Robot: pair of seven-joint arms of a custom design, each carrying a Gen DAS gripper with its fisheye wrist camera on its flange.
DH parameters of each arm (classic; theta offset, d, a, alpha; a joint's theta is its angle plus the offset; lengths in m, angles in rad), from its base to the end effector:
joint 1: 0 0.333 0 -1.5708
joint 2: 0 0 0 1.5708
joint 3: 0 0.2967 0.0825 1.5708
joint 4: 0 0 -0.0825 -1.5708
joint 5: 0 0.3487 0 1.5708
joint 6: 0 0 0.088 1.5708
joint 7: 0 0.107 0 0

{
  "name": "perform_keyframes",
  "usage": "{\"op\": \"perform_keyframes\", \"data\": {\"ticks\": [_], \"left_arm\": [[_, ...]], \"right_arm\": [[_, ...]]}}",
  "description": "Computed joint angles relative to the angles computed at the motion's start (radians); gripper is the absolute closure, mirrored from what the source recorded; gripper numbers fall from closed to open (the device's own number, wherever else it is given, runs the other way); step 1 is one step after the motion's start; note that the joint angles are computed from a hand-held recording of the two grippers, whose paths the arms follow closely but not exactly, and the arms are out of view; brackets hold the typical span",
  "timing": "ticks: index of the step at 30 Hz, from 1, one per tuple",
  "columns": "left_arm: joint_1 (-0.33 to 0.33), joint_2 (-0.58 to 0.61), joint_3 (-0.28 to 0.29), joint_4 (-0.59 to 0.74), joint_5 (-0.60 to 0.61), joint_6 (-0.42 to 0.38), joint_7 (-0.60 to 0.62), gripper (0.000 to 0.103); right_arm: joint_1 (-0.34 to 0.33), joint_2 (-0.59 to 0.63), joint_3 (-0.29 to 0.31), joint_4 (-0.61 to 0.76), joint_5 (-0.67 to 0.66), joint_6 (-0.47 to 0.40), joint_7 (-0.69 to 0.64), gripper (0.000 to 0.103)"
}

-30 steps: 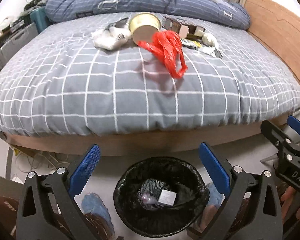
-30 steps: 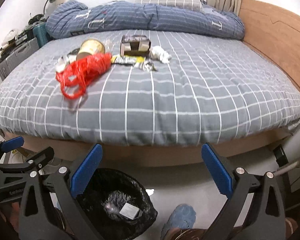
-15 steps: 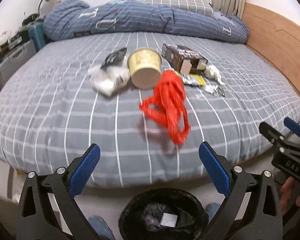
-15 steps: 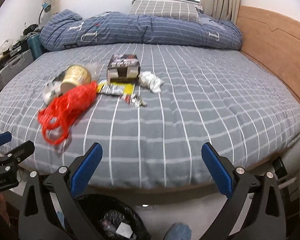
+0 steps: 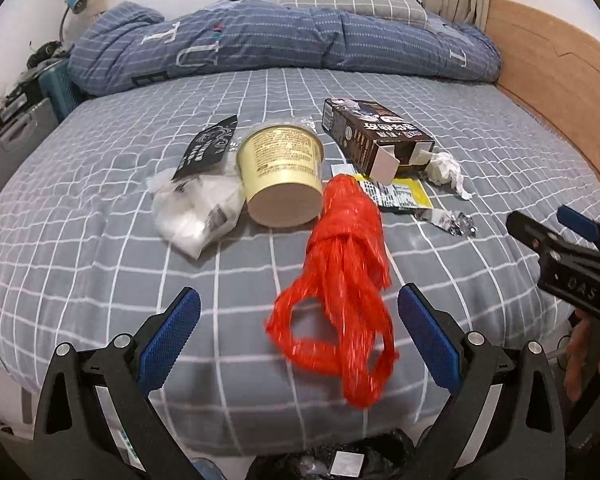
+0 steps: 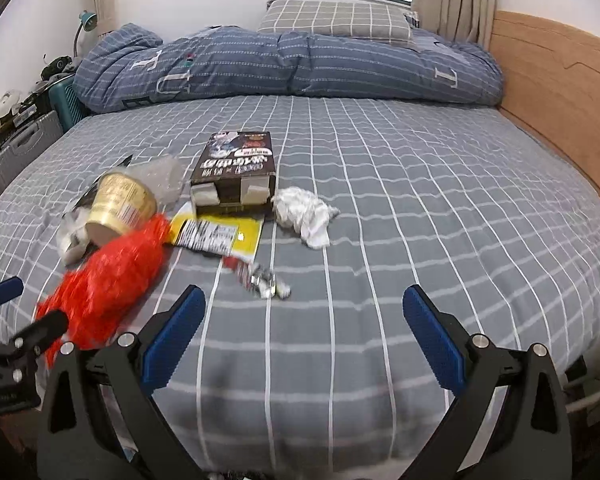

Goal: Collect trash
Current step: 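Grasp the red plastic bag with the left tool while the right tool grasps the white tissue, then lift the red bag and white tissue and carry both over the bin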

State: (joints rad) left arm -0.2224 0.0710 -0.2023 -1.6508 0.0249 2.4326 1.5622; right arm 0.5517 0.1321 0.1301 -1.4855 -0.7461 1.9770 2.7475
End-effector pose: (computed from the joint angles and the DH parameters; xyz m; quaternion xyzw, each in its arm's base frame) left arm 0.5455 -0.2416 0.6294 -0.5088 0.7871 -0.2914 0.1914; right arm 0.4916 0.3361 0.6299 -0.5394 0.7485 -0.3198 0.2155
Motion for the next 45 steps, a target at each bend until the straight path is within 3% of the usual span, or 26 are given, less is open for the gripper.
{"op": "perform_keyframes", "data": {"ticks": [17, 26, 31, 39, 45], "left_arm": [[-0.051, 0.261, 0.009, 0.354, -0.027, -0.2, 0.051, 0.008], [-0.056, 0.304, 0.008, 0.411, -0.068, -0.259, 0.074, 0.029], [-0.062, 0.323, 0.003, 0.435, -0.078, -0.298, 0.097, 0.054], [-0.047, 0.311, 0.0, 0.41, -0.128, -0.281, 0.111, 0.062], [-0.042, 0.293, 0.0, 0.396, -0.139, -0.273, 0.117, 0.065]], "right_arm": [[-0.074, 0.217, -0.095, 0.224, 0.155, 0.048, -0.218, 0.025], [-0.085, 0.307, -0.122, 0.333, 0.234, 0.057, -0.298, 0.041], [-0.089, 0.345, -0.128, 0.382, 0.282, 0.056, -0.332, 0.06], [-0.094, 0.357, -0.138, 0.395, 0.319, 0.055, -0.347, 0.085], [-0.087, 0.344, -0.148, 0.384, 0.299, 0.058, -0.328, 0.088]]}}
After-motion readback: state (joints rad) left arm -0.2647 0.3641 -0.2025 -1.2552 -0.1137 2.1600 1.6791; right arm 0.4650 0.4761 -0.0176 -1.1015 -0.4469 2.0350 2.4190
